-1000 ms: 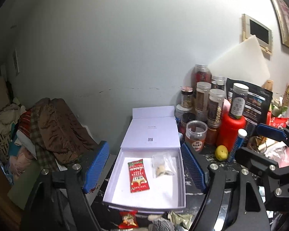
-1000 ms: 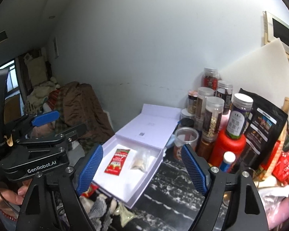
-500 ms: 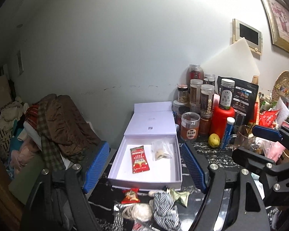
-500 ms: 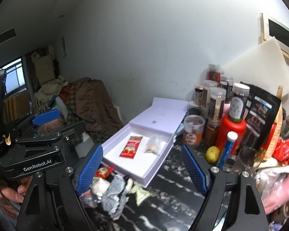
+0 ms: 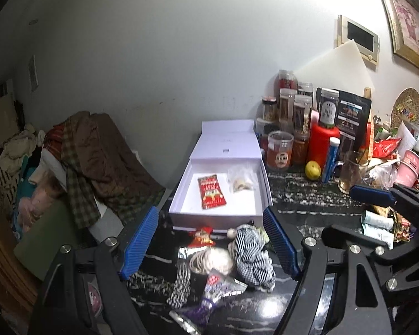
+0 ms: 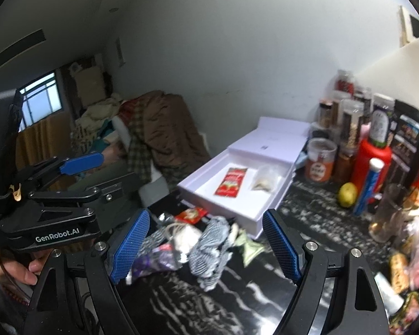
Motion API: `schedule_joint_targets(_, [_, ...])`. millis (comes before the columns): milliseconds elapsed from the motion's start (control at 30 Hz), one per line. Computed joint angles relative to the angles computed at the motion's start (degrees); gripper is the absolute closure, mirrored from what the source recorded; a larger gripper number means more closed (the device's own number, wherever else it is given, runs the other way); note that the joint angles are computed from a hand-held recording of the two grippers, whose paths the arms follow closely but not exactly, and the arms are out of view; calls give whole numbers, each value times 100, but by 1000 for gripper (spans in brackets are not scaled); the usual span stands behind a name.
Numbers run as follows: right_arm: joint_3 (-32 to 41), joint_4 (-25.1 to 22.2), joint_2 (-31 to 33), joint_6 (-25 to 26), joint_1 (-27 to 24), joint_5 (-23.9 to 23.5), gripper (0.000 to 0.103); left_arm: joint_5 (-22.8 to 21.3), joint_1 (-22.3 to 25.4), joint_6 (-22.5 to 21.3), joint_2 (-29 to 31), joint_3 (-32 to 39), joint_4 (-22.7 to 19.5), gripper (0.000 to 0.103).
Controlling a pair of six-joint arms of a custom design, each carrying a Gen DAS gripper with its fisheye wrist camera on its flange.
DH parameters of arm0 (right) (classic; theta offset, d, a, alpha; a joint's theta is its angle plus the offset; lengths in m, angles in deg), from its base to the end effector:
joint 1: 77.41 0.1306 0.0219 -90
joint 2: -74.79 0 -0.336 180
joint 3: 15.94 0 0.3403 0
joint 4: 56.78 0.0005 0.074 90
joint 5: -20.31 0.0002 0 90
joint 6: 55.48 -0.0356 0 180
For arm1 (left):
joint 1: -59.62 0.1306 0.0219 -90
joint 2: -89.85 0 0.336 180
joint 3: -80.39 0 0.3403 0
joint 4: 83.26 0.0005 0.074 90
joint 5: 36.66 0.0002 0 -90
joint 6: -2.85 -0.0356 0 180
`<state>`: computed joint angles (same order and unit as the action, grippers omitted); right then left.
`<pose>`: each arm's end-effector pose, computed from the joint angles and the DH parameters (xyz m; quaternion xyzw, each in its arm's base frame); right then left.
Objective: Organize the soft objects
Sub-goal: 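Raise both grippers out of the white box and back over the table, then move the right gripper toward the green paper packet while the left gripper nears the purple GOZK bag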
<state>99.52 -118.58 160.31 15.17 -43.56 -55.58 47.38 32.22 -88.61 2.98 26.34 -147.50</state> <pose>0.3229 0.2055 0.5780 -0.0503 0.8680 0.1199 0.4792 0.3739 -0.1902 0.5933 0.1924 0.8498 -0.0655 0.4863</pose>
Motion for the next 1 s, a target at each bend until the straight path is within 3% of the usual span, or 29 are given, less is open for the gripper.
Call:
schedule_joint_targets(167, [-391,146,-30,-197,64,-344,19,456,181,108,-238,-487,-54,25])
schedule_joint_targets(367, [-723,227,45,-325,183,-460,19,519,279,50,-499,-1171,117,25])
schedule_joint_targets(1000, [-1492,172,56,-756,6,-823,19,1414,641,58,-178,-1872,-76,25])
